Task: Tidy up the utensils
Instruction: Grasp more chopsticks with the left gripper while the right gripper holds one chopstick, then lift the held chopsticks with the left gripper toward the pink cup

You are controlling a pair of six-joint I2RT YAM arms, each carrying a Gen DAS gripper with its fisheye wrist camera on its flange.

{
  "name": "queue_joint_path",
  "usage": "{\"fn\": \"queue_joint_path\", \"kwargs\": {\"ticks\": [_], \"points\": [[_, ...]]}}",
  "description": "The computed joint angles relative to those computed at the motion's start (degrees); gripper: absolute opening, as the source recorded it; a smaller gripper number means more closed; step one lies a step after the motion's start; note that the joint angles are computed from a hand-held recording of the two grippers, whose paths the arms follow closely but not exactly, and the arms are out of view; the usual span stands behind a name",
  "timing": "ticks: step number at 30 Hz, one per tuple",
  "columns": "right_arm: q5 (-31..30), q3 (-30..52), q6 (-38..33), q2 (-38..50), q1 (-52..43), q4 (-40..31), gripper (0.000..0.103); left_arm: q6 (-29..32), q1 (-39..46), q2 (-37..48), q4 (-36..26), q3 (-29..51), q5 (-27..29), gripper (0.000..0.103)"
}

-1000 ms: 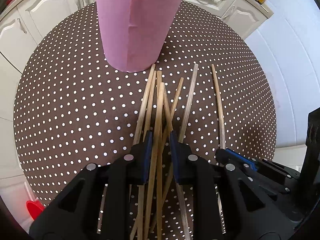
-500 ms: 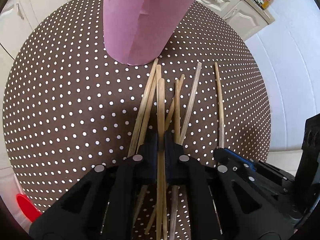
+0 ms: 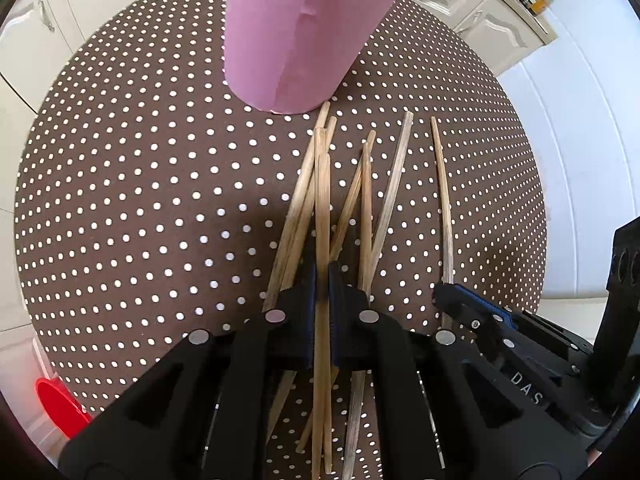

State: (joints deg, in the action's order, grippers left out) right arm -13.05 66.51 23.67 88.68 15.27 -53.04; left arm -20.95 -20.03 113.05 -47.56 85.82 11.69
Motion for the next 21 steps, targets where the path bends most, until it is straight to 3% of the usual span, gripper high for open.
{"fn": "queue_joint_path", "kwargs": {"ticks": [9,15,21], "points": [[0.16,0.19,0.09,-0.14,0.26,-0.59,0.006,1.50,1.11,-7.48,1.75,-10.33,0.66,0.007],[-0.08,0.05,-0.05,-0.08,-0.02,-0.62,0.006,-1.71,-0.62,-8.87,1.89,-11.22,0.43,0.007],[0.00,0.07,-0.15,-0.07,0.04,-0.74,0.006,-0.01,1.58,-13.51,1.98,-15.05,1.88,0.006]]}}
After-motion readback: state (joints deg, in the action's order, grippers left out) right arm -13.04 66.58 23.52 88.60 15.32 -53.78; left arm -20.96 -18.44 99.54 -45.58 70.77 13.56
